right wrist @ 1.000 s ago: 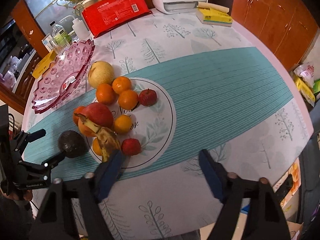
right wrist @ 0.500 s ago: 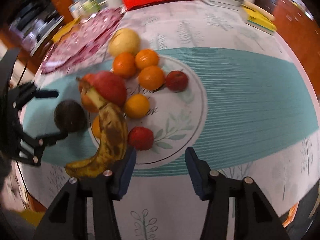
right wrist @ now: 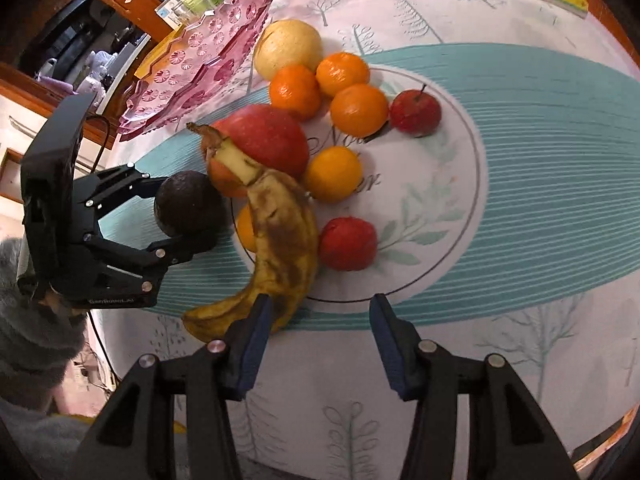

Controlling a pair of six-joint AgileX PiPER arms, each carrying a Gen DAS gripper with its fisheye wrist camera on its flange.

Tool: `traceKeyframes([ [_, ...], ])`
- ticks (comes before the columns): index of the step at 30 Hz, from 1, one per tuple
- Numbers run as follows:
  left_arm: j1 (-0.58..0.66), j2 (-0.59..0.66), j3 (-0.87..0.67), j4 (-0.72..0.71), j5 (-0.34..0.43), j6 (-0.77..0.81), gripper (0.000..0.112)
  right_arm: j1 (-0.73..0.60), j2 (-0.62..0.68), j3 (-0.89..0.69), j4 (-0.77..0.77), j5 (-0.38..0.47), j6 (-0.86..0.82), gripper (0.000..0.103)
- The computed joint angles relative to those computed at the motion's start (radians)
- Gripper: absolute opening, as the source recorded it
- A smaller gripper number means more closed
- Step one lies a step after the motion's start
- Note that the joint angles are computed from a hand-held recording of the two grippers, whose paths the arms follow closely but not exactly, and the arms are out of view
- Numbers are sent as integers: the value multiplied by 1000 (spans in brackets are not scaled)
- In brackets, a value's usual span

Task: Organize fruits
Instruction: 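Grasp the dark avocado with the left gripper while the right gripper grasps the banana, then carry the avocado and banana into the pink bowl with both grippers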

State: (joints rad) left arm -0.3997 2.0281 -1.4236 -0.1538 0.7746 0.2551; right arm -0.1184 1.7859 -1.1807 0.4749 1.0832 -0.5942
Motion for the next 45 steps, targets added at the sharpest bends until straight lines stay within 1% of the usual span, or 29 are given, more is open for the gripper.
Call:
traceKeyframes([
  [4, -4, -17, 26, 12, -22, -73, 68, 4, 14, -11, 18, 6, 26, 51],
  [9, 18, -42, 65, -16, -40, -93, 68, -1, 21, -22, 51, 31, 29, 51],
  [11, 23, -52, 77, -18, -40, -101, 68, 11, 25, -22, 57, 24, 40, 51],
  [12, 20, -53, 80, -13, -44, -115, 68, 28, 32, -23, 55, 15, 57, 51],
  [13, 24, -30, 45, -7, -35, -131, 68, 40, 38, -25, 58, 9, 66, 51],
  [15, 21, -32, 53, 1, -53, -169, 68, 61, 45, -20, 71, -13, 78, 51],
  [18, 31, -49, 86, -17, -84, -201, 68, 79, 50, -14, 85, -46, 90, 51],
  [21, 64, -62, 116, -59, -103, -192, 68, 107, 44, 2, 80, -110, 121, 51],
  [22, 73, -65, 121, -71, -107, -195, 68, 105, 43, 7, 80, -120, 120, 51],
  [24, 88, -78, 144, -91, -121, -200, 67, 122, 40, 13, 71, -154, 144, 47],
  [25, 82, -107, 184, -94, -138, -221, 67, 127, 40, 13, 70, -159, 146, 46],
  [27, 96, -121, 208, -114, -151, -231, 67, 123, 23, 29, 62, -170, 142, 45],
  [28, 101, -137, 232, -122, -159, -236, 66, 135, 7, 40, 50, -190, 151, 42],
  [29, 105, -153, 258, -133, -171, -238, 65, 130, -6, 50, 50, -194, 142, 36],
  [30, 112, -166, 277, -151, -181, -235, 64, 128, -23, 60, 50, -199, 132, 35],
  [32, 125, -192, 316, -178, -192, -225, 64, 127, -46, 69, 33, -200, 137, 35],
  [34, 114, -219, 347, -181, -208, -253, 63, 128, -65, 77, 24, -203, 144, 35],
  [40, 136, -256, 403, -209, -263, -233, 61, 138, -134, 82, -14, -211, 162, 34],
  [41, 142, -246, 385, -212, -261, -231, 60, 137, -142, 82, -16, -210, 160, 34],
  [45, 148, -297, 411, -209, -262, -238, 59, 135, -176, 68, -19, -203, 158, 34],
])
